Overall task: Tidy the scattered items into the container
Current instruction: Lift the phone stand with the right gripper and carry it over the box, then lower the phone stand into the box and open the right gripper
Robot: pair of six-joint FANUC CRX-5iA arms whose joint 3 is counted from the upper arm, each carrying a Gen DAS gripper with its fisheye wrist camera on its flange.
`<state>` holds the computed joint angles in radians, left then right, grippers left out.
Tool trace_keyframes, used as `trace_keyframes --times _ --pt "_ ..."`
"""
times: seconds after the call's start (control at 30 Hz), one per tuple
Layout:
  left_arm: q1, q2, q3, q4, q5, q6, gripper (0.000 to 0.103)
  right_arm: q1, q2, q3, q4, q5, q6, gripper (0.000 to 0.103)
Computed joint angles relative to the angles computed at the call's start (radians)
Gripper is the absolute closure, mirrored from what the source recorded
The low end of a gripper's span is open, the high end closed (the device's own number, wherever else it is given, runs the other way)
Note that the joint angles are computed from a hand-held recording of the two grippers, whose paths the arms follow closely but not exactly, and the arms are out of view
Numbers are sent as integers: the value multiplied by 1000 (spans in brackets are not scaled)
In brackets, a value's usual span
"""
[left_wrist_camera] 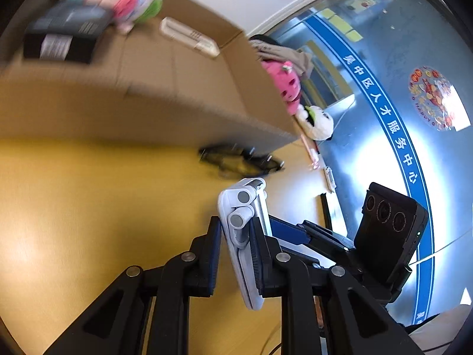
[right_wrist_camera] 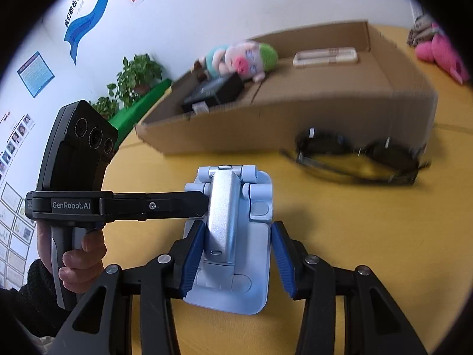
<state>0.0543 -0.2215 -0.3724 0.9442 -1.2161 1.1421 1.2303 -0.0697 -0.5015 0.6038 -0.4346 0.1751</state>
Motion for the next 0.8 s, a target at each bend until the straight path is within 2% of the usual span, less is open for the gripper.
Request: trace_keyframes --times 0.23,0.4,0.6,0.8 --pt "-10 124 241 -13 -1 -27 84 -58 36 142 45 -101 110 59" --pt "-3 236 428 -21 -11 -21 84 -114 103 282 30 -147 230 59" --pt "14 366 629 -51 -43 2 85 -177 206 466 -69 -187 400 59" --pt "15 494 772 -72 -64 57 85 -239 326 661 -211 -265 574 59"
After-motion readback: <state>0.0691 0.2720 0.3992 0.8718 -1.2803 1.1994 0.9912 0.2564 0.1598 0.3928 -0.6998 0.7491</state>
